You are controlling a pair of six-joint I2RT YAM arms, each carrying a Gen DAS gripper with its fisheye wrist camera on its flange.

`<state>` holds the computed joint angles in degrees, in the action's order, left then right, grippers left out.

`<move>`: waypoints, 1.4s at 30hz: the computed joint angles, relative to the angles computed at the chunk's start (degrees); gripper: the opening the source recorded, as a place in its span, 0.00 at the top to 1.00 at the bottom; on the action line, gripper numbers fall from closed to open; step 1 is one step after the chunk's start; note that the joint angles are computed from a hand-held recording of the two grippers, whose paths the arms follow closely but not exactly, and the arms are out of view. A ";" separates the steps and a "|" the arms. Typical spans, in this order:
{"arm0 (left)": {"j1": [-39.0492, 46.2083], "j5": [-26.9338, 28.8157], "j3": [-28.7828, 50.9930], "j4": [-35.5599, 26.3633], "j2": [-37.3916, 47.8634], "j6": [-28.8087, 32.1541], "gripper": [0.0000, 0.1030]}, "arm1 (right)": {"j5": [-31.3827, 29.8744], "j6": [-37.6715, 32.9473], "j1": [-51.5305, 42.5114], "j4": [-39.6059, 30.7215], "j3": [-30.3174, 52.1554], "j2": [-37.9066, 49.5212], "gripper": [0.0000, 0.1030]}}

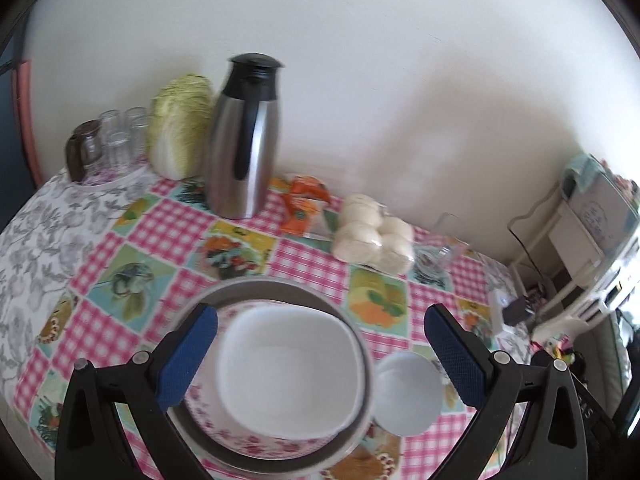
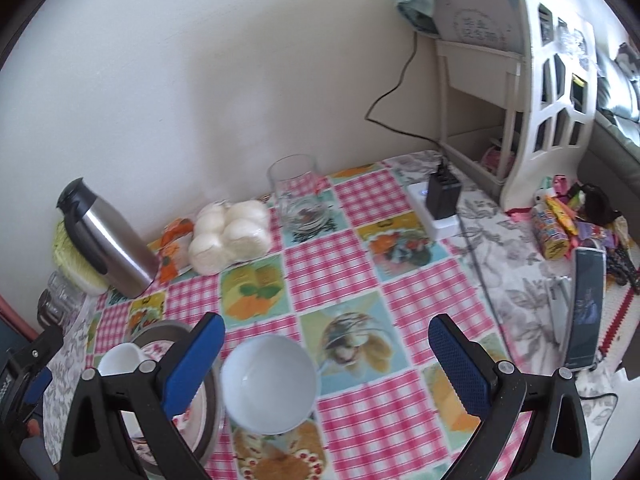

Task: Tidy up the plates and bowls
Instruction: 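Move both grippers to the pale blue bowl on the tablecloth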

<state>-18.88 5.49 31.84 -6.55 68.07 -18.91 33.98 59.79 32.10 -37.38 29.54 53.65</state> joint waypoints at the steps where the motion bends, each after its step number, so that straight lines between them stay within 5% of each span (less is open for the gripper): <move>1: -2.15 -0.41 0.22 0.19 0.50 -0.52 0.00 | -0.27 -0.99 -1.38 -0.70 -0.77 -1.95 0.00; 11: -18.17 -5.62 4.45 -0.20 8.90 -3.42 0.00 | -2.24 -13.30 -12.82 -3.53 -5.90 -14.28 0.00; 17: -20.85 -6.77 6.39 0.26 14.84 -5.89 0.00 | -8.93 -21.11 -20.80 1.45 -10.15 -16.29 0.00; 25: -23.08 -6.92 8.61 2.50 20.84 -5.20 0.00 | -20.06 -25.59 -28.63 11.39 -15.05 -9.29 0.00; 42: -25.32 -10.58 12.84 3.83 29.94 -3.73 0.08 | -28.03 -23.46 -24.71 34.65 -16.54 18.35 0.00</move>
